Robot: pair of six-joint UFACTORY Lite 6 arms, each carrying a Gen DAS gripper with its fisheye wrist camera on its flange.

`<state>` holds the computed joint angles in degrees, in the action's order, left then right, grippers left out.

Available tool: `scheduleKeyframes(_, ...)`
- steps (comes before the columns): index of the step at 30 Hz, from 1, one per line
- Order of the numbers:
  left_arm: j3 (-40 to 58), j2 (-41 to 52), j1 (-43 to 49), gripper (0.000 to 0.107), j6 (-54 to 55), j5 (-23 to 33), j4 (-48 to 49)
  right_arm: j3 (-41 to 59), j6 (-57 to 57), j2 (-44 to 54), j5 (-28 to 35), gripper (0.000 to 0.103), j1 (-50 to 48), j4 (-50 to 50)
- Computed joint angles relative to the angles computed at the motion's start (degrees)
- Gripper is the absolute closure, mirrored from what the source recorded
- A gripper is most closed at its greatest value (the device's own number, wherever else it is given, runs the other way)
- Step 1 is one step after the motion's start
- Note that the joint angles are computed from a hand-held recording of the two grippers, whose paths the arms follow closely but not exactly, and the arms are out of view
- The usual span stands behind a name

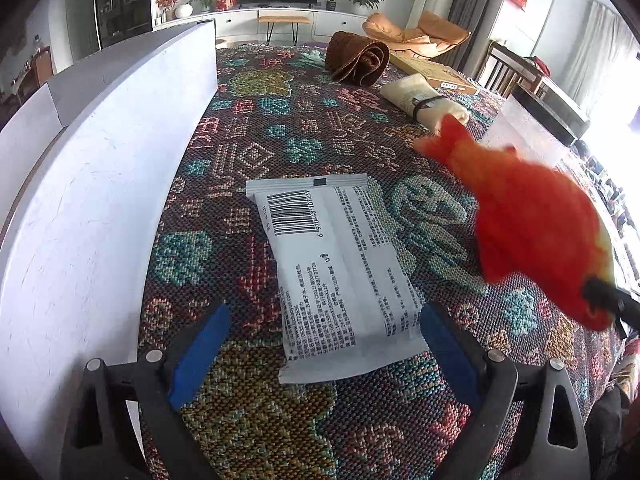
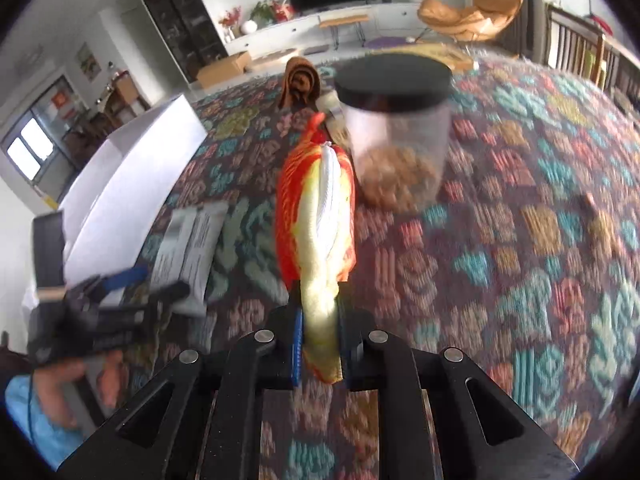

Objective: Organize soft objects
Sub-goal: 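Grasp the red fish plush with the right tool and lift it, then grasp the white barcode packet with the left tool while the right tool holds the fish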

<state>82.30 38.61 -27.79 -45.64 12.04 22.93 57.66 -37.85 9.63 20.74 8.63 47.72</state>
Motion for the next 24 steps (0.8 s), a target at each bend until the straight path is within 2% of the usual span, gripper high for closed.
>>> scheduleKeyframes(3,-2.46,-1.56,-0.18,0.011,-1.75,-1.92,1.09,-15.38,-9.73,-12.67,7.70,0.087,-13.90,3.78)
scheduleKeyframes(6,-3.51,-2.42,-0.76,0.011,-6.16,-3.13,4.52,-22.22,-18.04,-17.83,10.74,0.087,-31.89,3.94)
scheduleKeyframes(8,-2.99,-2.18,-1.29,0.011,-8.12,-3.32,5.72,-20.02,-25.69,-11.94,12.17,0.087,-43.26,10.08)
scheduleKeyframes(10,-1.66,-1.44,-1.78,0.011,-6.53,-2.82,3.41,-14.08,-29.76,-1.54,14.34,0.087,-49.44,18.25)
scheduleKeyframes(12,-0.49,-1.07,-2.57,0.011,-5.72,-1.83,2.51,-9.71,-28.79,3.58,13.19,0.087,-47.76,24.69)
scheduleKeyframes(15,0.84,-0.78,-4.09,0.011,-9.56,0.89,7.55,-7.19,-30.20,5.04,9.56,0.087,-39.42,38.60)
scheduleKeyframes(17,0.96,-1.00,-4.35,0.011,-9.04,2.13,7.59,-4.38,-29.53,6.40,5.84,0.080,-31.20,44.61)
scheduleKeyframes(18,0.64,-1.44,-4.17,0.011,-8.25,2.30,7.05,-2.49,-27.87,7.53,4.35,0.075,-27.76,44.02)
scheduleKeyframes(20,-1.57,-3.63,-3.56,0.011,-8.35,1.86,7.81,0.31,-21.43,8.99,0.53,0.037,-22.71,35.65)
scheduleKeyframes(21,-2.69,-4.64,-3.12,0.011,-8.34,1.47,8.33,0.56,-19.21,8.67,1.24,0.029,-22.36,29.65)
scheduleKeyframes(22,-3.77,-5.58,-2.61,0.011,-7.54,1.11,8.02,-0.39,-17.79,7.34,0.85,0.027,-22.32,23.65)
scheduleKeyframes(24,-5.04,-6.28,-1.34,0.011,-3.55,-0.08,4.46,-5.35,-14.66,1.66,-4.53,0.027,-21.35,11.66)
